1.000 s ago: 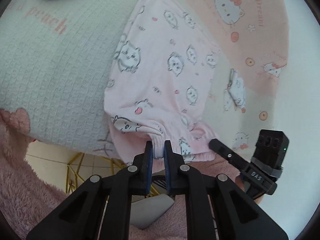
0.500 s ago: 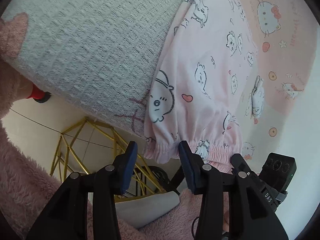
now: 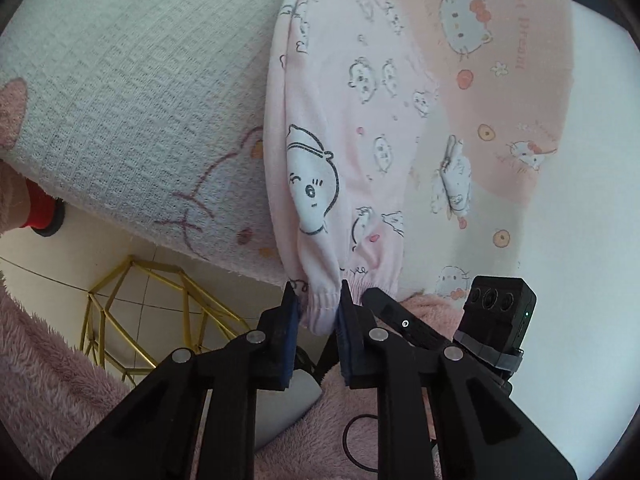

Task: Fold clothes
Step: 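Lay the cuffs onto the waistband with both grippers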

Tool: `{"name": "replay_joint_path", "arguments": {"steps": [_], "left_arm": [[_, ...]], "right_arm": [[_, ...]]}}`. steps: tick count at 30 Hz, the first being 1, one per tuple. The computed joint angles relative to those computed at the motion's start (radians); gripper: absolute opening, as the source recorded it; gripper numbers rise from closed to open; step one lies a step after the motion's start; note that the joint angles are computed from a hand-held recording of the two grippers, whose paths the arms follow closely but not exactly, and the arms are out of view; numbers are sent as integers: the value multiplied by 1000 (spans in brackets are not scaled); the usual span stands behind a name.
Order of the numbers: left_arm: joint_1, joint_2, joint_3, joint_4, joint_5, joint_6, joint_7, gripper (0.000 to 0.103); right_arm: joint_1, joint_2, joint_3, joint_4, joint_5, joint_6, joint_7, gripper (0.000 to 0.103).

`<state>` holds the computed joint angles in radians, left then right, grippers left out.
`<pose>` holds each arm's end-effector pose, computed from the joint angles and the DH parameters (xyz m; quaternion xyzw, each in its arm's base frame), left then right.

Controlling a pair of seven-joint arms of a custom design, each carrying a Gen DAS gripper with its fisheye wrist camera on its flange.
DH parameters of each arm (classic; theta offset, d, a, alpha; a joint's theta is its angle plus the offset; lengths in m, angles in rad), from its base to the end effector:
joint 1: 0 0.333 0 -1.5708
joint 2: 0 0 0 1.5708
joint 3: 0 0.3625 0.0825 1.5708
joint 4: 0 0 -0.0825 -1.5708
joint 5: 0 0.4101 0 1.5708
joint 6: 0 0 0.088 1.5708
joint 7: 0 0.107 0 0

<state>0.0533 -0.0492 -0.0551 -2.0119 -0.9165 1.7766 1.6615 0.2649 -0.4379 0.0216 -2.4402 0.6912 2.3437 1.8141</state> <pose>0.5546 -0.0703 0.5284 0.6983 -0.5725 0.2549 0.3459 0.4270 0.1368 0.5314 -0.5375 0.7808 0.1583 0.2763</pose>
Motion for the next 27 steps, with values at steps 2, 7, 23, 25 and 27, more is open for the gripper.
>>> {"name": "replay_joint_path", "arguments": {"steps": [2,7,23,25,27], "left_arm": [[-1,4,0,23,-32,-6,1,18],[11,92,-6,144,-105,-25,1,18],[6,428,-142,599,348,173,132,43],[-6,436,-154,595,424,200,179,43],[-13,448,-169,594,465,221,226,43]], "right_arm": [[-3,-8,-10,11,12,18,-8,19],[-13,18,-49,68,64,56,-53,19],[-153,223,53,299,-624,29,174,40],[-136,240,39,292,-616,5,125,40],[-129,259,34,288,-611,8,117,40]]}}
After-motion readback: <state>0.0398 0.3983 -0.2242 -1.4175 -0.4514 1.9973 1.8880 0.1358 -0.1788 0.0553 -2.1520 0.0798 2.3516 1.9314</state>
